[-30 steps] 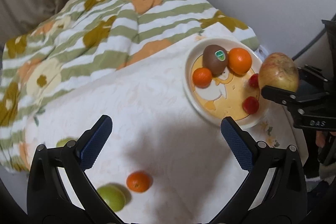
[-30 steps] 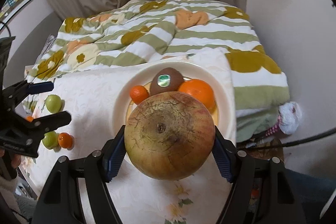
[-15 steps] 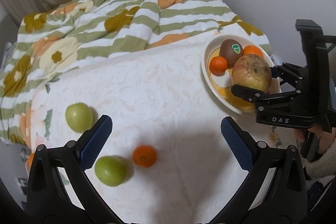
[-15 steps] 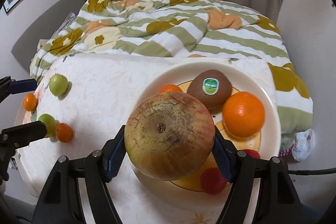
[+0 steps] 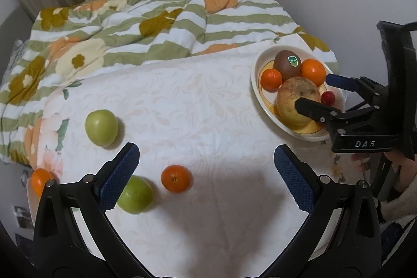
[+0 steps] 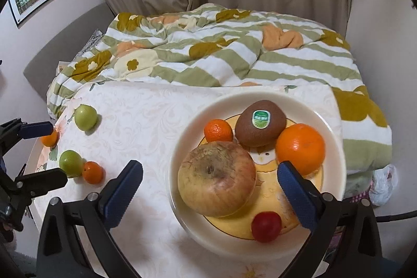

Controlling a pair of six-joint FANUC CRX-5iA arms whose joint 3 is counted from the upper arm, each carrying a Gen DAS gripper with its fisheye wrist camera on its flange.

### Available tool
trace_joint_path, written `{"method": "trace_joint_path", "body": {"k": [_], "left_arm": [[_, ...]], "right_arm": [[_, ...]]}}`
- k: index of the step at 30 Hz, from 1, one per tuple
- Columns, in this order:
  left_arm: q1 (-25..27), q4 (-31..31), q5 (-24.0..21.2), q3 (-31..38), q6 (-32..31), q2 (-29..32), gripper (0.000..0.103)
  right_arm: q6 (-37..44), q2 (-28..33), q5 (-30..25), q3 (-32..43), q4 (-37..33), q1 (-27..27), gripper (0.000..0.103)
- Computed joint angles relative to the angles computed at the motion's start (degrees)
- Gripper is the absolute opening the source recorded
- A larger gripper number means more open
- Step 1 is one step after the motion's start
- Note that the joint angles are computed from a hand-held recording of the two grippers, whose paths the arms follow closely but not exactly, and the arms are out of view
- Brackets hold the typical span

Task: Organize fruits
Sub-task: 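Lower the large apple onto the plate and open the right gripper, then grasp the orange with the left gripper while the right grasps a green apple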

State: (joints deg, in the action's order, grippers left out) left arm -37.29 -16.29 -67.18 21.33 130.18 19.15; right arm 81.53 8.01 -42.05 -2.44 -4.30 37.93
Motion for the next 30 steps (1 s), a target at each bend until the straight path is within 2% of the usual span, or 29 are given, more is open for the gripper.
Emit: {"method": "trace_joint_path", "body": {"k": [7,11,17,23,30], "left_arm": [[-3.22,-4.82,-3.04,1.19,6.45,-0.87,0.103],[-5.76,-8.37,-7.59,3.53,9.90,-0.94,0.103],[-8.26,-12.86,-10.90,3.50,13.01,-3.25,0.103],[-9.20,-17.15,-9.93,-2.95,16.43,-10.11,0.103],[-5.78,-15.71,-5.71,-12.85,13.61,-19.58,0.103]], "right_arm": [[2.30,-2.27,0.29,-1.64,0.22,-0.34,0.103],[5.69,-3.30,-1.59,-0.49,-2.24,-1.24,0.103],[3.00,-6.11,-1.85,-1.73,2.22,0.21,0.103],[-5.19,-9.11,-1.07,-4.10,9.98,4.02,0.103],[-20.03,-10.36,-2.38,-4.54,17.46,9.78,0.103]]}}
